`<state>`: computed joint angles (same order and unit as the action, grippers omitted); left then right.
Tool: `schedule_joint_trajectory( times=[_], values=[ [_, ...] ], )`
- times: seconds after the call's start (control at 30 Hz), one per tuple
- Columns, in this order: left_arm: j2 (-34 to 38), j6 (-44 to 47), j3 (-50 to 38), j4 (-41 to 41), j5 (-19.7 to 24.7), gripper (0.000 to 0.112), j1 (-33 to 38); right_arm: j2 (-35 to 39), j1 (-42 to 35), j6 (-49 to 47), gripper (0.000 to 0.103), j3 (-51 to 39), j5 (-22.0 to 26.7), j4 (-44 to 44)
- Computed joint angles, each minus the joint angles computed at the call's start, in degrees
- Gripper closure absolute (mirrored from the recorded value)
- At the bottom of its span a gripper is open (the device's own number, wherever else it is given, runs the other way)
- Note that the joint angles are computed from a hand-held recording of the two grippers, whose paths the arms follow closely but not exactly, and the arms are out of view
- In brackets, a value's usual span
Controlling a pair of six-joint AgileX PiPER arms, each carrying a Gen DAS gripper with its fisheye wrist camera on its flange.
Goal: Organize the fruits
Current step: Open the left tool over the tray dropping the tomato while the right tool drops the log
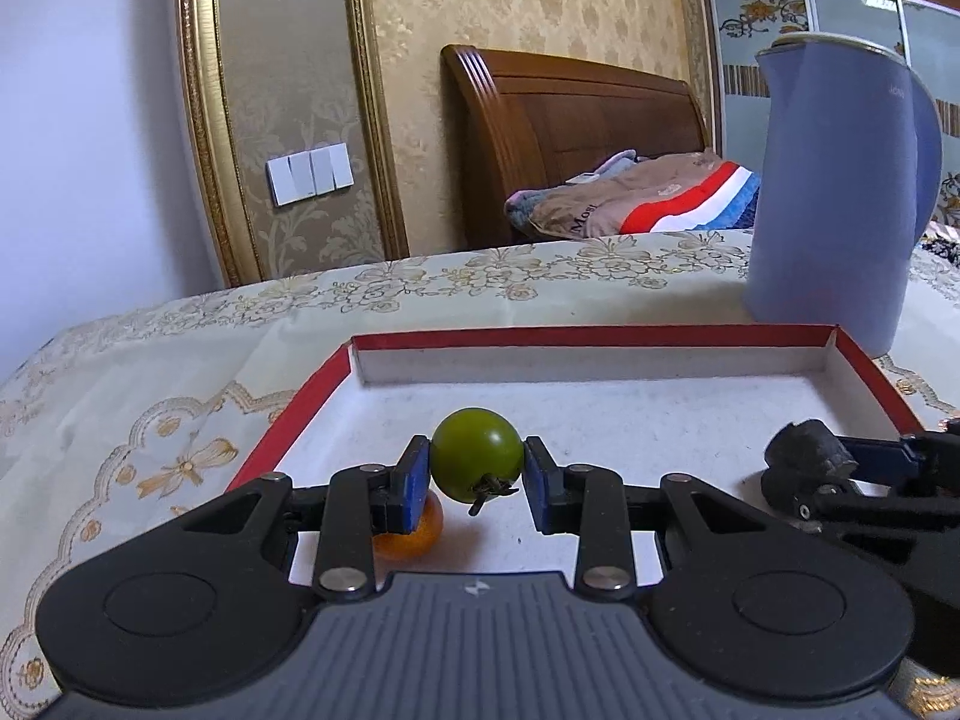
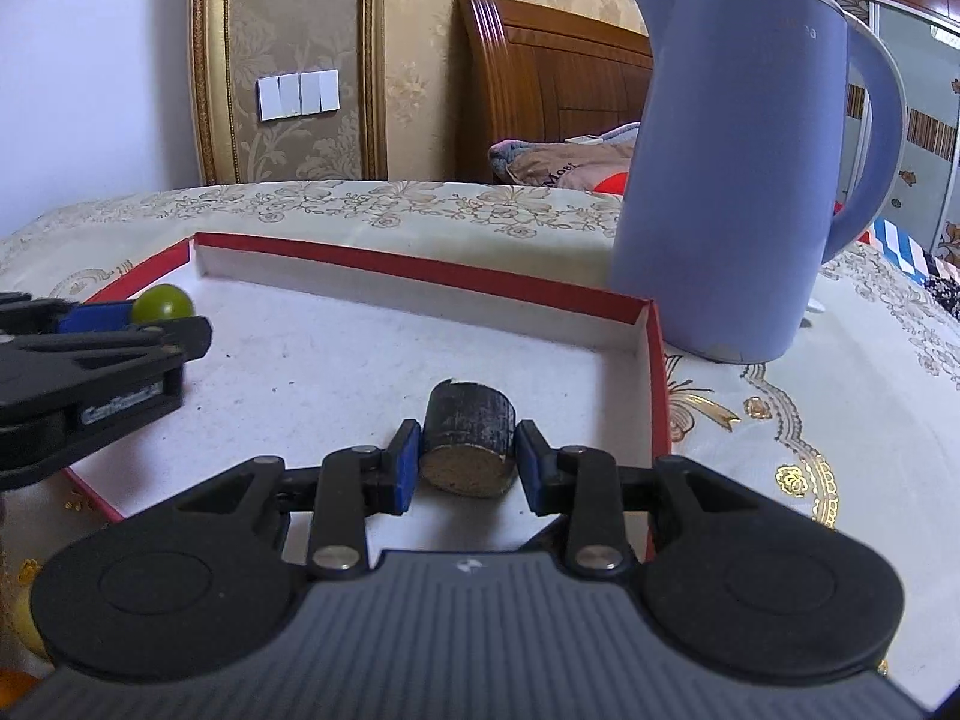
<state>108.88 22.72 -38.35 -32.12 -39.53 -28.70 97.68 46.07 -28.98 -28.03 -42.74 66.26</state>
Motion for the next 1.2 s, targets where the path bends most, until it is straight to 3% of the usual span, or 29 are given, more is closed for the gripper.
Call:
schedule_joint_trajectory(
  times=[0.3,0.37,0.43,0.5,0.77,0.9,1.2],
  values=[
    [1.06,1.17,-1.61,-0.89,-0.06,0.078,0.27,-0.38,-0.21,1.55,0.071,0.55,-0.08,-1.01],
    [0.97,0.88,-1.27,-0.68,-0.50,0.069,0.28,-0.67,-0.12,2.39,0.064,0.94,-0.43,-1.43],
    [1.05,1.33,-1.04,-2.04,-1.61,0.050,-0.04,-0.79,0.76,3.20,0.057,1.44,-1.99,-1.36],
    [0.72,0.65,-0.80,-1.81,-1.23,0.037,0.49,-1.01,1.98,4.26,0.038,2.10,-4.07,-0.92],
    [-0.79,-1.25,-0.23,-2.92,0.28,0.037,2.88,-1.26,7.31,6.72,0.016,4.41,-12.40,1.18],
    [-2.05,-4.14,0.07,-1.52,2.88,0.037,5.86,-1.87,8.07,9.78,0.004,5.88,-14.01,0.46],
    [-4.73,-7.38,3.44,1.53,2.24,0.037,8.11,-2.37,9.96,13.07,0.000,8.08,-14.43,-0.57]
  ],
)
